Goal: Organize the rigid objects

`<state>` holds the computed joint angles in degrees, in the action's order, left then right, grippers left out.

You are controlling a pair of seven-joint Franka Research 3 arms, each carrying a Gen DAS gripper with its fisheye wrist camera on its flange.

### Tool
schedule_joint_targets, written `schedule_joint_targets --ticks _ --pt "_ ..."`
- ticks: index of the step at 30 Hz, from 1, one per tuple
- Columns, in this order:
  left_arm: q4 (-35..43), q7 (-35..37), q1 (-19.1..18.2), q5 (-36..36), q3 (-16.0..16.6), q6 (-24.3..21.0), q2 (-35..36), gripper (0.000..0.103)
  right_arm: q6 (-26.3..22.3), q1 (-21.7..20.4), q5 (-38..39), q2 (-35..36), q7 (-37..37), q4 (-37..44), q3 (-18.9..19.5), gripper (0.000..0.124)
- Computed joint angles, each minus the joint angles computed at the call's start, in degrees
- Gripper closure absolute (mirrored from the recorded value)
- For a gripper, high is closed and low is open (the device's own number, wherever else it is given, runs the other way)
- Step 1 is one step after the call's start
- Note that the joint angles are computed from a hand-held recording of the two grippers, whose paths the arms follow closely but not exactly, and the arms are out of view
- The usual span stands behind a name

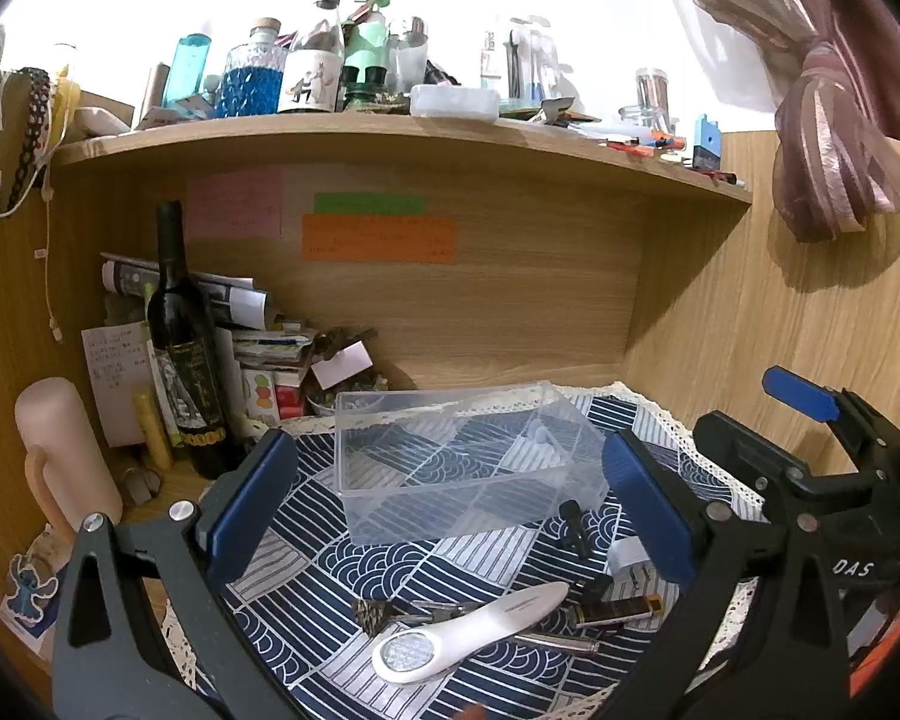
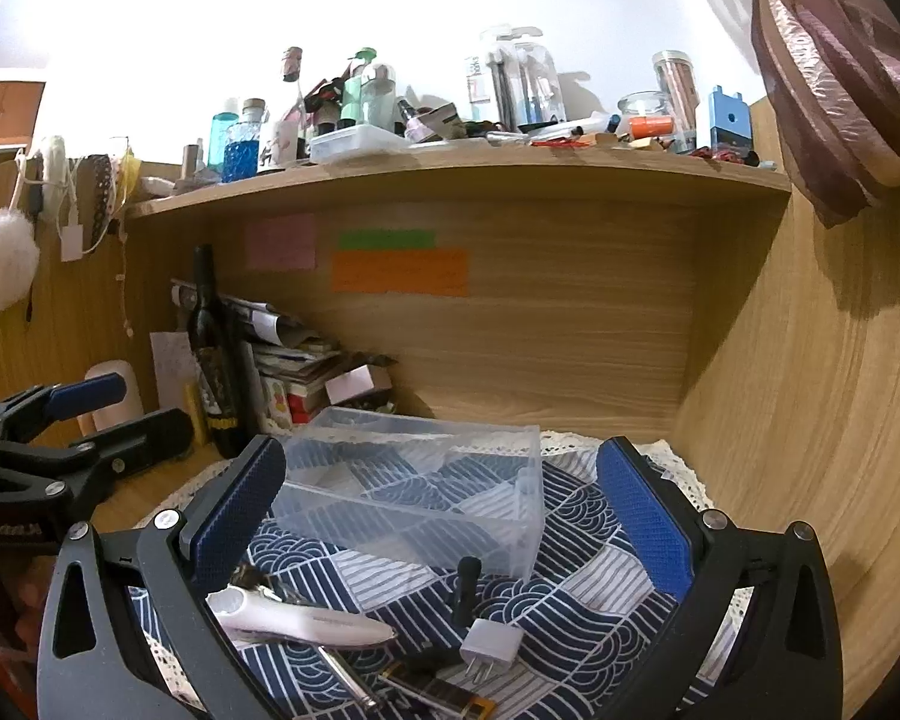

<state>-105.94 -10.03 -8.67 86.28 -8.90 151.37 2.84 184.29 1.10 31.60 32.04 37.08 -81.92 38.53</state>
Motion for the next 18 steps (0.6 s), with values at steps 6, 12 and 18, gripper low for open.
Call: schedule_joint_targets --ticks 6,12,18 --pt "-0.49 1.60 0.31 -3.58 0.33 -1.01 0.52 0.016 -0.49 0.77 -0.59 0.35 1.21 -0.31 -1.76 0.021" --pt "-2.82 5.39 1.47 -10.99 1.20 -1.49 0.80 0.022 -6.71 9.39 -0.97 -0.20 9.64 1.82 -16.49 0.033" --pt "-5.68 11.17 2.58 -21.35 1.76 1.59 2.18 0.024 -14.59 13.95 -3.76 1.28 17.54 3.86 -26.19 0.039"
